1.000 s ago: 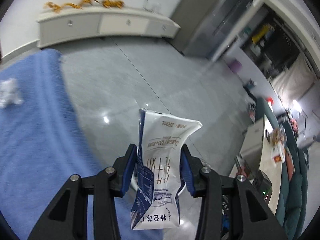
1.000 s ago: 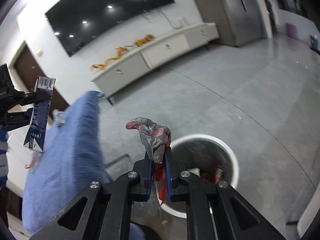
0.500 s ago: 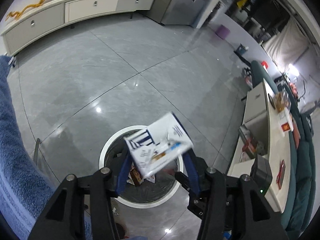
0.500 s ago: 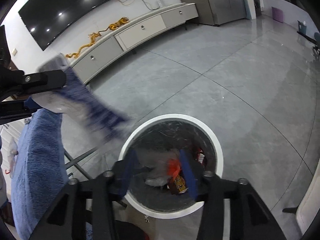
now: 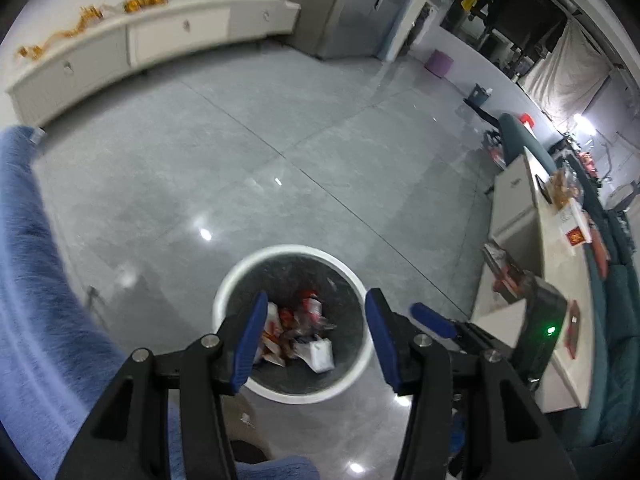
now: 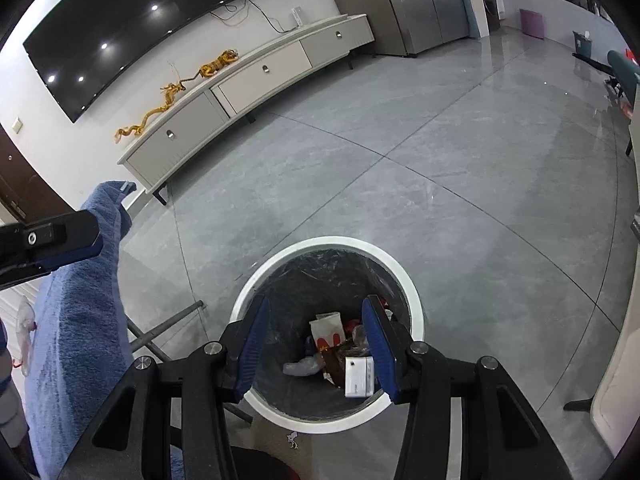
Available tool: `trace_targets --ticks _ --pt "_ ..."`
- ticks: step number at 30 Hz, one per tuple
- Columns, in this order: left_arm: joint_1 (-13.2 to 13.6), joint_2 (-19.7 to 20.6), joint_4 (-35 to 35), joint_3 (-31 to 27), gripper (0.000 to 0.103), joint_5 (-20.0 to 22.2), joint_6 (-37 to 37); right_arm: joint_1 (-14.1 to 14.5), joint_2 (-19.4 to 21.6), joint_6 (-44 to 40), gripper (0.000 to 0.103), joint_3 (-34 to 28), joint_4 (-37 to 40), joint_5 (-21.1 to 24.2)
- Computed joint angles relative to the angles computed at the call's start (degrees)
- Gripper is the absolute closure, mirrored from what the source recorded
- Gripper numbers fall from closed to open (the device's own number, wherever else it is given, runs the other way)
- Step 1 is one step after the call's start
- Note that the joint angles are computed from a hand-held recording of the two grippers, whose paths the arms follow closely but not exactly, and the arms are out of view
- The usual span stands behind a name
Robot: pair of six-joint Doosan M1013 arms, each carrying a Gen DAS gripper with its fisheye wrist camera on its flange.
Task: Collect trash
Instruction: 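Move both open tools back over the towel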
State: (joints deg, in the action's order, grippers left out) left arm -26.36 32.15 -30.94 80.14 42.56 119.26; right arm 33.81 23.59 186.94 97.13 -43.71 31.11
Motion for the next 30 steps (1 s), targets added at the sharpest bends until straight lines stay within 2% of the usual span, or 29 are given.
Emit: trace_targets --ticks 8,12,21,28,30 --pt "-0.18 -7.89 6.09 10.10 0.054 -18.76 -0.51 1.98 -0.76 1.56 0.052 -2.06 -5.27 2.52" --pt "0.38 -11.05 7.37 14.35 0.054 -25.37 -0.17 3.29 -0.88 1.48 0.049 -3.70 -7.91 3.58" --pt "2.46 -16.03 15.56 19.85 0.054 -31.35 -5.66 5.61 -0.15 -2.02 0.046 -7.96 -10.34 4.64" --pt "3.95 -18.30 14.89 21.94 0.054 -33.02 -5.60 6.68 1.47 -6.80 0.046 -11.76 -9.51 4.79" --pt "4.47 -18.64 12.67 22.20 0.054 -33.04 -3.76 6.97 1.86 -7.85 0.046 -12.53 -9.20 4.93"
